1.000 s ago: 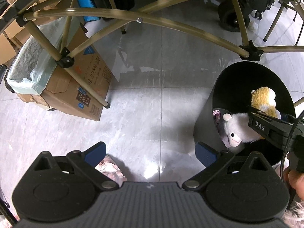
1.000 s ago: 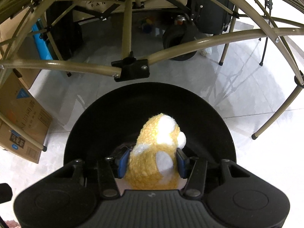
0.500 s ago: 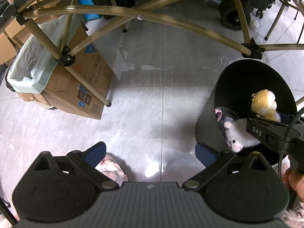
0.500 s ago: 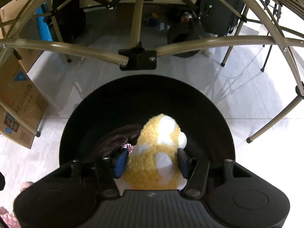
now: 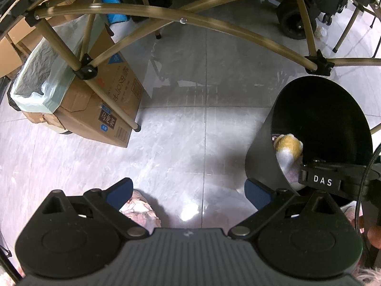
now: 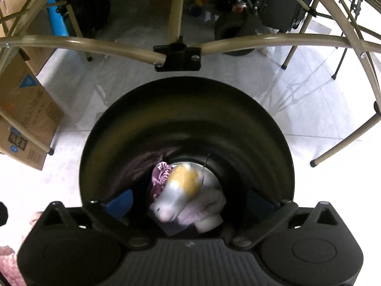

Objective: Collect trash
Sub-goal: 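Open the right gripper to drop the plush dog into the bin, then raise both tools away from the bin toward the table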

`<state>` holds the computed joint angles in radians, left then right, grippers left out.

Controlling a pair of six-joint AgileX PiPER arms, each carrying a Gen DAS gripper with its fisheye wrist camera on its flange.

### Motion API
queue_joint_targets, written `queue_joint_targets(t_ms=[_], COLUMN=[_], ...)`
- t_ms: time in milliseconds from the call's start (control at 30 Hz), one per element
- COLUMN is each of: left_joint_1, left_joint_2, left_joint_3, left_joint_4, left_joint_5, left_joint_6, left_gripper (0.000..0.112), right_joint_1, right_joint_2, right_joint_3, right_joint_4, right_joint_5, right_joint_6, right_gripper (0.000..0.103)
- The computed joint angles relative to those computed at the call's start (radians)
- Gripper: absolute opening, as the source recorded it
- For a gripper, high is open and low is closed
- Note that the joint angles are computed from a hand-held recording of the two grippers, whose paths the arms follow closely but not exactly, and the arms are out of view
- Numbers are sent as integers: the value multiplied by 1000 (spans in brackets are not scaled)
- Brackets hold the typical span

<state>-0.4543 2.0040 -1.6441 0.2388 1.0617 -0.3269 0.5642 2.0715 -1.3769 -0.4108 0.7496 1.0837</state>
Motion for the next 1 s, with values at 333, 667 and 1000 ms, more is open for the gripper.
queue_joint_targets(t_ms=[333, 667, 1000], left_joint_1=[9, -2, -33], left_joint_2=[-41, -152, -240], left_joint_3=[17, 77, 113], left_joint_4=[-23, -65, -53], left_joint_5=[-12, -51, -64], left_joint_6=[11, 46, 37], left_gripper=[102, 102, 102], right_joint_1=[7, 46, 105], right_joint_2=[-84, -215, -370], right_joint_3=[33, 89, 158], right_joint_4=[67, 65, 14], right_joint_5=[24, 79, 122], right_joint_6=[-39, -5, 43], right_gripper=[103, 103, 103])
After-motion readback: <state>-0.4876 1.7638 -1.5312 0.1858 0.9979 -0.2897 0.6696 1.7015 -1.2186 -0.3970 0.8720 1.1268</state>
